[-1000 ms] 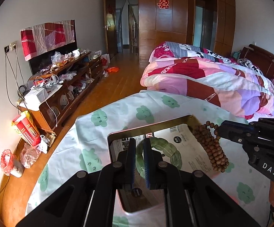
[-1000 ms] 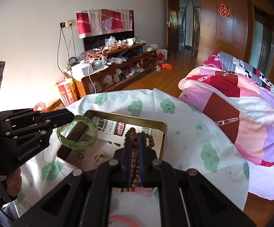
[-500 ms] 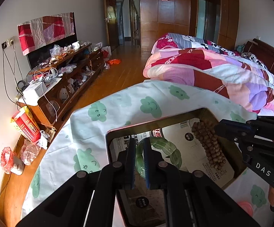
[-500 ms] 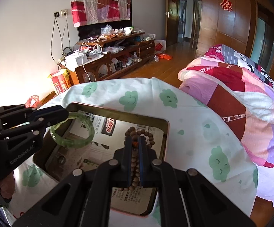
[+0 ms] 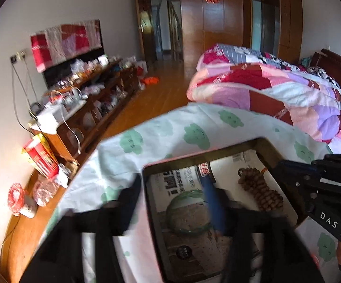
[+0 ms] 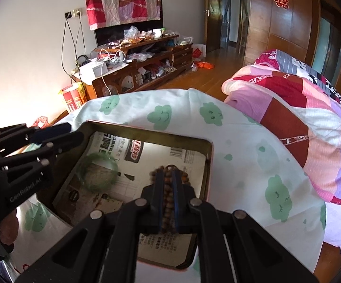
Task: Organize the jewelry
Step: 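Carry the bangle and bead strand into the pink tin and open both tools, then grasp the red tassel with the left tool while the right tool grasps the silver watch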
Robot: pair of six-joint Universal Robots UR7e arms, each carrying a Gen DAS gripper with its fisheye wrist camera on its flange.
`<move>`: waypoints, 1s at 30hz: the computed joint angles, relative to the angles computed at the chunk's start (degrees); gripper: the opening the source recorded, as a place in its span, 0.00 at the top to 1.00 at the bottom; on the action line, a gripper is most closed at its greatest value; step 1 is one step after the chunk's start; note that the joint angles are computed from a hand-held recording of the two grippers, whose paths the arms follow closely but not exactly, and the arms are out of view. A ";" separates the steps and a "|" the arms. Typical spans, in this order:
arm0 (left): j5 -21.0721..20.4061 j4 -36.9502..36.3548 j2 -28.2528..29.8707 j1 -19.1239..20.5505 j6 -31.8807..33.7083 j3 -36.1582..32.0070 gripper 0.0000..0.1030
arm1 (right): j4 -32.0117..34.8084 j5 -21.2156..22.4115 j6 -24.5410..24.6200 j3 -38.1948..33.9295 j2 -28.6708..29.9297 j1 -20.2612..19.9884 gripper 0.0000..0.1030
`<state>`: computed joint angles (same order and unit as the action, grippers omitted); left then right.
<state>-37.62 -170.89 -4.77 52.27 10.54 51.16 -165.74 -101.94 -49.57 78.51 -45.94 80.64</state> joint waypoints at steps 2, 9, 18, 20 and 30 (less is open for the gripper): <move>-0.40 -1.60 -0.96 -0.15 -0.15 1.94 0.34 | -0.24 0.22 0.41 0.91 -0.67 -0.14 0.91; -0.14 -2.67 -5.57 -0.94 -6.11 11.08 0.34 | -2.20 1.21 0.56 5.66 -4.00 -0.77 0.78; 0.46 -6.51 -8.54 -2.91 -8.50 19.98 0.34 | -4.53 2.35 0.38 12.70 -8.54 -1.84 0.70; 0.44 -6.91 -9.21 -3.20 -9.55 21.92 0.34 | -5.07 2.46 0.36 14.28 -9.45 -2.12 0.70; 1.39 -5.38 -13.97 -4.30 -19.55 33.04 0.34 | -6.33 3.81 1.09 20.59 -12.85 -4.08 0.60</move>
